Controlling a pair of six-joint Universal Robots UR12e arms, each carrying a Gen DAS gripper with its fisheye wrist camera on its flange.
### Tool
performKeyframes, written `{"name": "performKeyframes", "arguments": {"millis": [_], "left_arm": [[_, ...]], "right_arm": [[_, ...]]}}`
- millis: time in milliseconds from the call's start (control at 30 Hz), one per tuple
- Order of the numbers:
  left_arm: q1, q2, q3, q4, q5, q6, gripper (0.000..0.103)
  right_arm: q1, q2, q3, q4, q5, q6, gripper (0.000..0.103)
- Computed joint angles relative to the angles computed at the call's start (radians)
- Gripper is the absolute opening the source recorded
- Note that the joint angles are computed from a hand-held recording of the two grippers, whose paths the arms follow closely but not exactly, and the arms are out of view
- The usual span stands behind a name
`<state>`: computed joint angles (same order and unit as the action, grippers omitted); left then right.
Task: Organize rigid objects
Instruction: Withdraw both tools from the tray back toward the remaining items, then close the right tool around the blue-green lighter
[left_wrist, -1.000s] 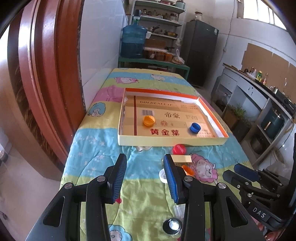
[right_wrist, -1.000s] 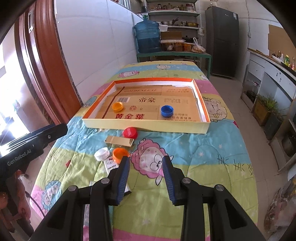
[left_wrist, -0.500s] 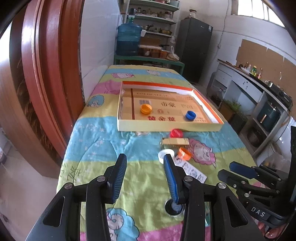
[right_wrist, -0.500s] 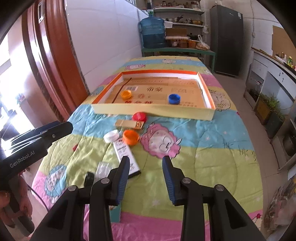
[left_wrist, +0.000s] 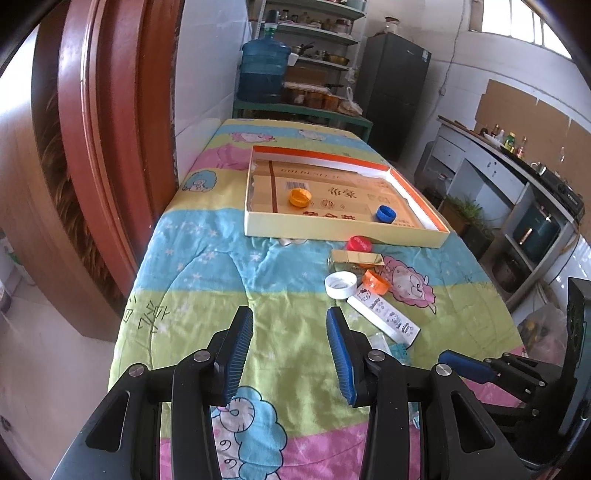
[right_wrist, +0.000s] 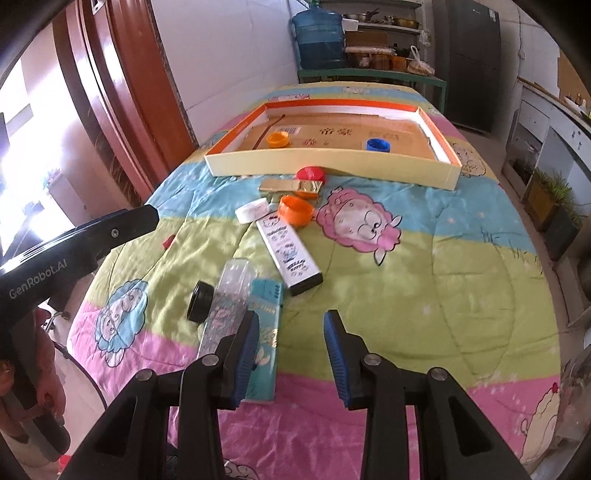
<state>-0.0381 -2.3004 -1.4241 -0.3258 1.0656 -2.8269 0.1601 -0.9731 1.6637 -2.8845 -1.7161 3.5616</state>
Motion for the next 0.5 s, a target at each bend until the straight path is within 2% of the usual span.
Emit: {"name": "performKeyframes", "arguments": {"millis": [333, 500], "left_arm": [[0.013, 0.006, -0.016, -0.001, -0.018, 0.009, 0.043], [0.019, 0.005, -0.016, -0.042, -0.057, 0.056, 0.043]], "right_arm": [[0.013, 0.011, -0.019, 0.04, -0.001, 0.008, 0.036], [0.015, 0.019, -0.025, 0.041, -0.005, 0.012, 0.034]]}}
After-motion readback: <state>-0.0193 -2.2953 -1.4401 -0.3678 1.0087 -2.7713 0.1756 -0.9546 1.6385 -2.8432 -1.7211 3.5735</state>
